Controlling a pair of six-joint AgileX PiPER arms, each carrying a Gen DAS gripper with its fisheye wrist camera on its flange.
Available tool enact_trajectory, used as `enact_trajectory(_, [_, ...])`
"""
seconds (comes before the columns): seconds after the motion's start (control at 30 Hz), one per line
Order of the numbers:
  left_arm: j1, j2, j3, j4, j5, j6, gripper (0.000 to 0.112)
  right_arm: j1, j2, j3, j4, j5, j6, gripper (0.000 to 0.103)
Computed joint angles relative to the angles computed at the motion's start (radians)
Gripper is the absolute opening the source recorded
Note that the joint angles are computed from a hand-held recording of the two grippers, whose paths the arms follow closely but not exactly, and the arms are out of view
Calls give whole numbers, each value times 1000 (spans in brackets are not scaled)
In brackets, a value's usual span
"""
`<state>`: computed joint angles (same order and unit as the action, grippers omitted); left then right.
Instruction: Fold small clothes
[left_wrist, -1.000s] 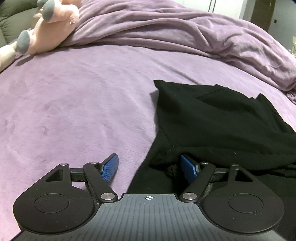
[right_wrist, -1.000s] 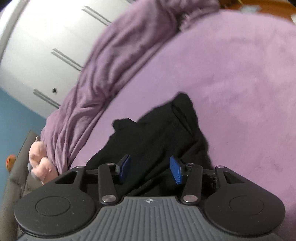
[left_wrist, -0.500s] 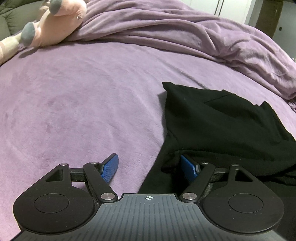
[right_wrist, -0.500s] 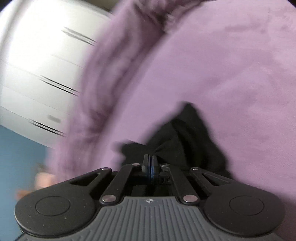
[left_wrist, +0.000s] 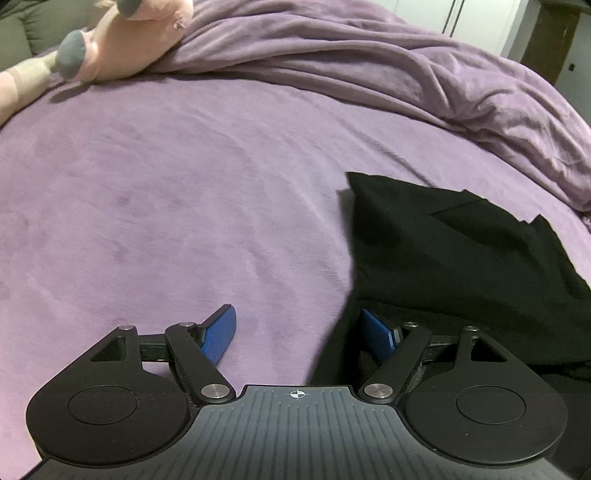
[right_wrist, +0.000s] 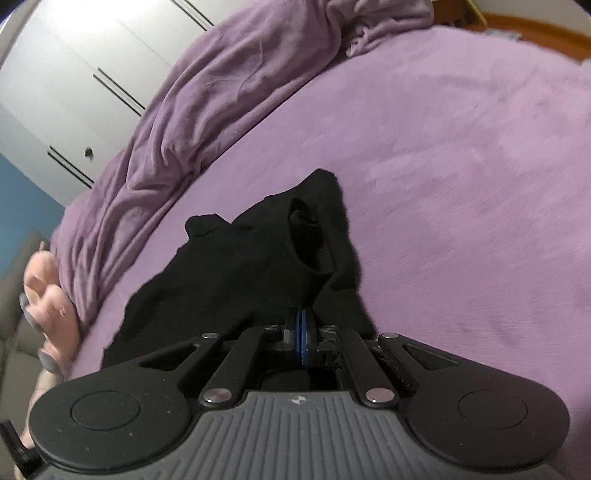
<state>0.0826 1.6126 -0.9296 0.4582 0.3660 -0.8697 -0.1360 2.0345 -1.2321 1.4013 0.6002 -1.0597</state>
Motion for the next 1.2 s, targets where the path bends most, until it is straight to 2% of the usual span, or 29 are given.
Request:
enact_trajectory(0.07, [-4,-25,5,93,51,-79,80,-9,-29,16,-11,-22,-5,3])
enact_trajectory(0.1, [-4,-42,14,116,51,-103,80,-12,-47,25,-25,-47,2,5])
enact_trajectory(0.17, [-1,-67,22,58,8,-38,81,11,-75,30,16,-103,-56,12])
enact_trajectory(0.23, [-34,-58,1,39,-20,-7,85,56,-86,28,121,-120,-182,22])
enact_trajectory(0.4, [-173,90,-103,259,-65,-196,87,221,9,-103,159,-108,-226,24])
enact_trajectory(0.47, [-203,169,-167,247,-13,-175,87,278,68,-174,48,-105,-149,24])
enact_trajectory(0.5, [-210,191,-176,260,6,-177,89,304,91,-200,-38,-136,-101,23])
enact_trajectory(0.53, [-211,193,-156,313,-3,-218,93,331,105,-194,-84,-204,-92,18])
enact_trajectory(0.57, [-199,176,-119,370,-36,-266,95,329,108,-176,-91,-237,-110,12])
enact_trajectory(0.6, [-183,160,-92,387,-53,-281,97,303,103,-155,-57,-230,-147,3])
enact_trajectory(0.63, [-163,150,-76,365,-60,-266,99,261,91,-123,16,-208,-211,0])
enact_trajectory(0.7, [-104,115,-36,223,-111,-150,99,180,65,-48,180,-194,-342,0])
enact_trajectory(0.73, [-91,95,-22,184,-104,-114,99,146,45,-17,222,-200,-380,0])
enact_trajectory(0.77, [-95,79,-18,185,-57,-109,99,134,19,8,223,-238,-398,0])
enact_trajectory(0.83, [-110,37,7,220,18,-107,95,125,-50,68,192,-302,-436,0])
enact_trajectory(0.87, [-113,-2,42,226,39,-92,95,125,-86,95,154,-319,-423,3])
enact_trajectory(0.93, [-135,-96,119,194,85,-56,94,126,-162,159,6,-340,-316,25])
enact_trajectory(1.0, [-149,-237,234,91,111,47,94,81,-242,239,-95,-253,-238,33])
enact_trajectory(1.07, [-187,-376,330,26,180,105,94,-19,-303,304,-182,-81,-165,37])
enact_trajectory(1.1, [-204,-442,373,-4,211,127,94,-61,-326,339,-217,-21,-144,41])
enact_trajectory(1.2, [-236,-628,475,-131,320,173,90,-178,-433,476,-344,72,-123,43])
